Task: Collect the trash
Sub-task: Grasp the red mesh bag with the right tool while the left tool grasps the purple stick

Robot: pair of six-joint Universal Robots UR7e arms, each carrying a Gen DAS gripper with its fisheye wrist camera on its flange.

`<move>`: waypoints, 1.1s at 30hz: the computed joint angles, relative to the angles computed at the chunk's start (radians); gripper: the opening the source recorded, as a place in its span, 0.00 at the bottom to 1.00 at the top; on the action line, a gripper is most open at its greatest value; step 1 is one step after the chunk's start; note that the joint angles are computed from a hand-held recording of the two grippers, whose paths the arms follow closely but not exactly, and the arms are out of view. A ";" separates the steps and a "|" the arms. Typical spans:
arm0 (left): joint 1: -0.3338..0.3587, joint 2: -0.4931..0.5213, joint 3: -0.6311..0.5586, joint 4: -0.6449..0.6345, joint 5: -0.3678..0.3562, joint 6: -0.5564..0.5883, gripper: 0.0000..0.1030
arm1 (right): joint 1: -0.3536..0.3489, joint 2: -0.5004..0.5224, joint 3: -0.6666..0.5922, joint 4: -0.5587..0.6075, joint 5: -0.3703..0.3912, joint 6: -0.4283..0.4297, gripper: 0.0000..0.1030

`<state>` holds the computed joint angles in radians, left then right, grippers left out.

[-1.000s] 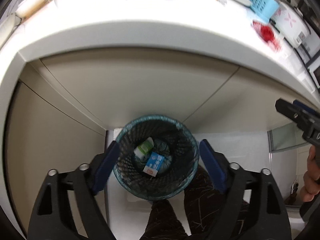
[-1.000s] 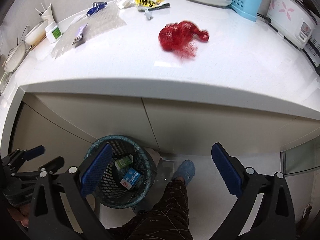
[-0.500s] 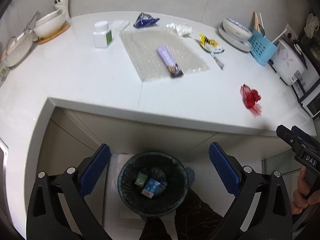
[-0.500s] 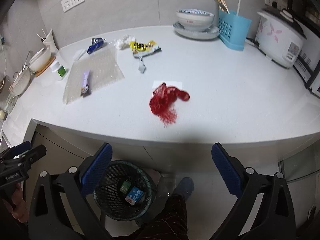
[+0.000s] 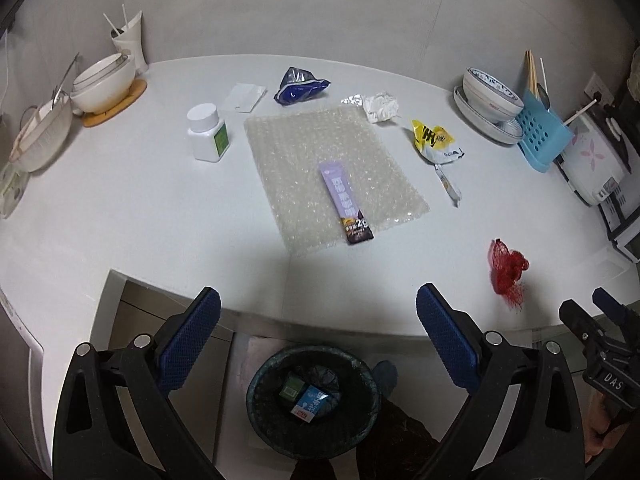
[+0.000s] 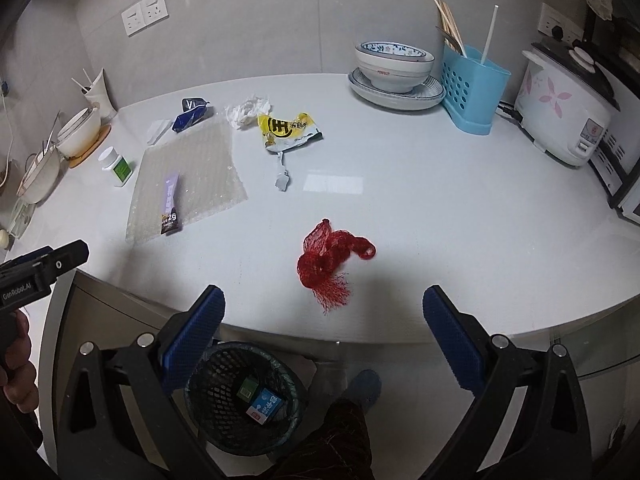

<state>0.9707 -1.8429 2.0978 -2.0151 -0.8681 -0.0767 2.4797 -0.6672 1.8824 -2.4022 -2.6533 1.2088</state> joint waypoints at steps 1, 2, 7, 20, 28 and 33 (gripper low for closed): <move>-0.001 0.016 -0.007 -0.007 0.005 -0.002 0.93 | -0.006 -0.001 0.001 -0.013 0.000 -0.015 0.92; -0.001 0.030 -0.012 -0.015 0.008 -0.001 0.93 | -0.013 -0.001 0.001 -0.025 0.001 -0.031 0.92; 0.010 0.105 -0.041 -0.040 0.014 -0.007 0.90 | -0.052 -0.001 0.005 -0.100 0.016 -0.126 0.89; 0.067 0.304 -0.105 -0.113 0.044 -0.009 0.84 | -0.164 -0.001 0.021 -0.233 0.117 -0.314 0.73; 0.104 0.419 -0.159 -0.082 0.074 -0.058 0.71 | -0.218 -0.002 0.019 -0.257 0.176 -0.378 0.58; 0.115 0.459 -0.181 -0.059 0.080 -0.079 0.58 | -0.246 -0.004 0.018 -0.268 0.208 -0.396 0.53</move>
<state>1.0855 -1.3844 1.9170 -2.0737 -0.7881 -0.1552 2.2341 -0.6714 1.9006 -2.6698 -2.4457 0.8124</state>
